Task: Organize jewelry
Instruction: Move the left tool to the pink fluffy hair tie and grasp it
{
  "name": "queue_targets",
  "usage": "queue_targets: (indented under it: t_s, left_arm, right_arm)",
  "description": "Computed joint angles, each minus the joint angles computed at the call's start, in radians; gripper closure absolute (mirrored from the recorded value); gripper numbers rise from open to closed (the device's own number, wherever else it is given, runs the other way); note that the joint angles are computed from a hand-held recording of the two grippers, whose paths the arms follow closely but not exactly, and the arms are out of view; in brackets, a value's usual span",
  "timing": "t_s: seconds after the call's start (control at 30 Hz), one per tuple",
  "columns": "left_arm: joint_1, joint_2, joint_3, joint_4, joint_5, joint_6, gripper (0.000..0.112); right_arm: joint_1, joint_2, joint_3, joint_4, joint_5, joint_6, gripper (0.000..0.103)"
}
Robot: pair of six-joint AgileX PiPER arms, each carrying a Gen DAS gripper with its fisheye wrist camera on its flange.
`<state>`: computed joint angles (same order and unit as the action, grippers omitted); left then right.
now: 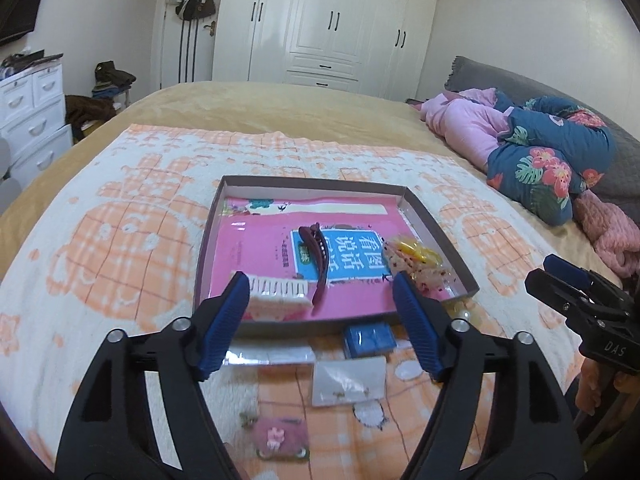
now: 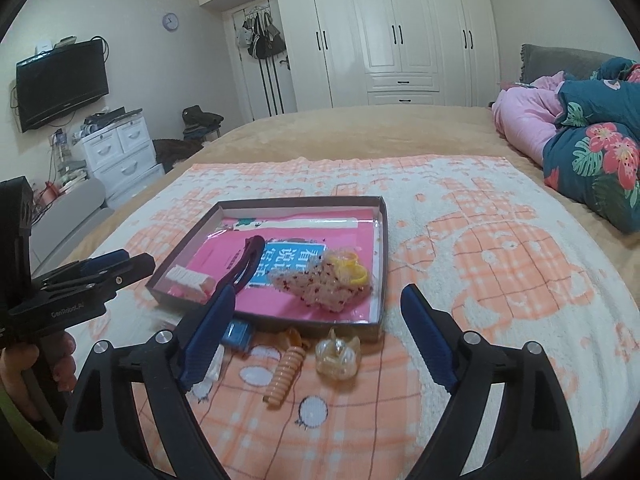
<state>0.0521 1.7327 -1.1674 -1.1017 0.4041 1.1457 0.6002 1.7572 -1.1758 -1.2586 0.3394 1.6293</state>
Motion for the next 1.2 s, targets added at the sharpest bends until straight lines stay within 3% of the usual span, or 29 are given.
queue_targets:
  t_s: [0.57, 1.2]
  left_arm:
    - [0.057, -0.094, 0.198, -0.234, -0.018, 0.267, 0.039]
    - [0.126, -0.070, 0.324, -0.455, -0.007, 0.567, 0.038]
  right_arm:
    - [0.085, -0.043, 0.095, -0.136, 0.041, 0.162, 0.018]
    - [0.161, 0.065, 0.071, -0.114, 0.064, 0.175, 0.018]
